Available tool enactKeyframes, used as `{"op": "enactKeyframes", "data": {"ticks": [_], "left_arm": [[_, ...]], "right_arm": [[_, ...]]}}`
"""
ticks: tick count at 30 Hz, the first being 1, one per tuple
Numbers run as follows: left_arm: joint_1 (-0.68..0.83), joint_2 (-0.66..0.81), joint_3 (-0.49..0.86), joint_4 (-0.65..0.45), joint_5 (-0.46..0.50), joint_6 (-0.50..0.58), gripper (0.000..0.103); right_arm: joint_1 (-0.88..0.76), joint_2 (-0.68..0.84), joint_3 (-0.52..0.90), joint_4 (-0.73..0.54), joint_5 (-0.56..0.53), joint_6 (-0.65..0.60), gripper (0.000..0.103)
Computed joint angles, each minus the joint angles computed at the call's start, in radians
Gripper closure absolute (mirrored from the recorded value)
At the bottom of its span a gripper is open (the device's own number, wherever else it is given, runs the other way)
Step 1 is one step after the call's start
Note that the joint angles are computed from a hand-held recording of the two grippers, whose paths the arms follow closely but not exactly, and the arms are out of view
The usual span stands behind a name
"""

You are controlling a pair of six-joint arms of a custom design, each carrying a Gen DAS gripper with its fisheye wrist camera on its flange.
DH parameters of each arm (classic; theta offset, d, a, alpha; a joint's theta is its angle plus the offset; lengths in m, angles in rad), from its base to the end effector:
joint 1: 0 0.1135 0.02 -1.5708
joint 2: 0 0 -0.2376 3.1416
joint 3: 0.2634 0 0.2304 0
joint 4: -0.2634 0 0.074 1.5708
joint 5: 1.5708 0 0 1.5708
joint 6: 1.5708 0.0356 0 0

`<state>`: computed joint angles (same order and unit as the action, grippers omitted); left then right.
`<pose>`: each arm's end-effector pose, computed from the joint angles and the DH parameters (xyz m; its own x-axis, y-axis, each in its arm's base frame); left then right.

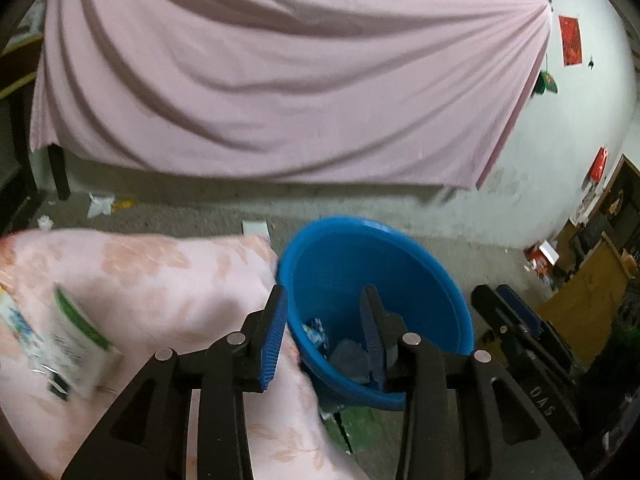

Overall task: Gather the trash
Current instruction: 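Withdraw both tools from the bucket back toward the bed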

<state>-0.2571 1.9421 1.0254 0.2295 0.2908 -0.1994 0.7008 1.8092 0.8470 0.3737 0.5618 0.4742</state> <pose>0.3579 -0.1047 0.1263 -0.6921 -0.0142 -0.7217 0.3274 0.8849 -0.3314 0.2714 0.2042 0.1384 -0.4720 0.1074 -0.8750 0.0096 0.9931 0.1167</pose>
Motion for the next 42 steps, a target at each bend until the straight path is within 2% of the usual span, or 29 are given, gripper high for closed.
{"op": "enactKeyframes", "data": {"ticks": [3,5,7,9,11,14,17,20,26,34,38,42], "left_arm": [[0.032,-0.085,-0.085,0.059,-0.009,0.021,0.063],[0.063,-0.145,-0.154,0.116,-0.009,0.031,0.05],[0.109,-0.213,-0.223,0.172,0.002,0.039,0.047],[0.152,-0.27,-0.273,0.205,0.004,0.054,0.045],[0.203,-0.327,-0.323,0.236,0.02,0.067,0.029],[0.296,-0.408,-0.406,0.31,0.069,0.074,0.017],[0.39,-0.49,-0.498,0.396,0.108,0.083,0.003],[0.486,-0.54,-0.561,0.465,0.178,0.086,0.002],[0.712,-0.643,-0.619,0.458,0.328,0.128,0.002],[0.995,-0.612,-0.654,0.582,0.533,0.132,0.002],[1.07,-0.534,-0.658,0.645,0.587,0.175,0.002],[1.063,-0.453,-0.647,0.615,0.577,0.273,0.002]], "right_arm": [[0.03,-0.022,0.004,0.032,0.032,-0.002,0.05],[0.057,-0.03,0.012,0.05,0.06,-0.009,0.046],[0.093,-0.034,0.027,0.081,0.09,-0.024,0.034],[0.127,-0.031,0.04,0.122,0.118,-0.044,0.03],[0.159,-0.026,0.057,0.154,0.139,-0.072,0.024],[0.218,-0.002,0.095,0.221,0.192,-0.129,0.015],[0.259,0.017,0.13,0.272,0.219,-0.167,0.001],[0.307,0.044,0.16,0.355,0.247,-0.236,0.0],[0.404,0.117,0.246,0.461,0.315,-0.392,0.0],[0.47,0.258,0.328,0.666,0.31,-0.564,0.0],[0.466,0.317,0.392,0.64,0.272,-0.571,0.0],[0.454,0.362,0.454,0.545,0.243,-0.526,0.0]]}}
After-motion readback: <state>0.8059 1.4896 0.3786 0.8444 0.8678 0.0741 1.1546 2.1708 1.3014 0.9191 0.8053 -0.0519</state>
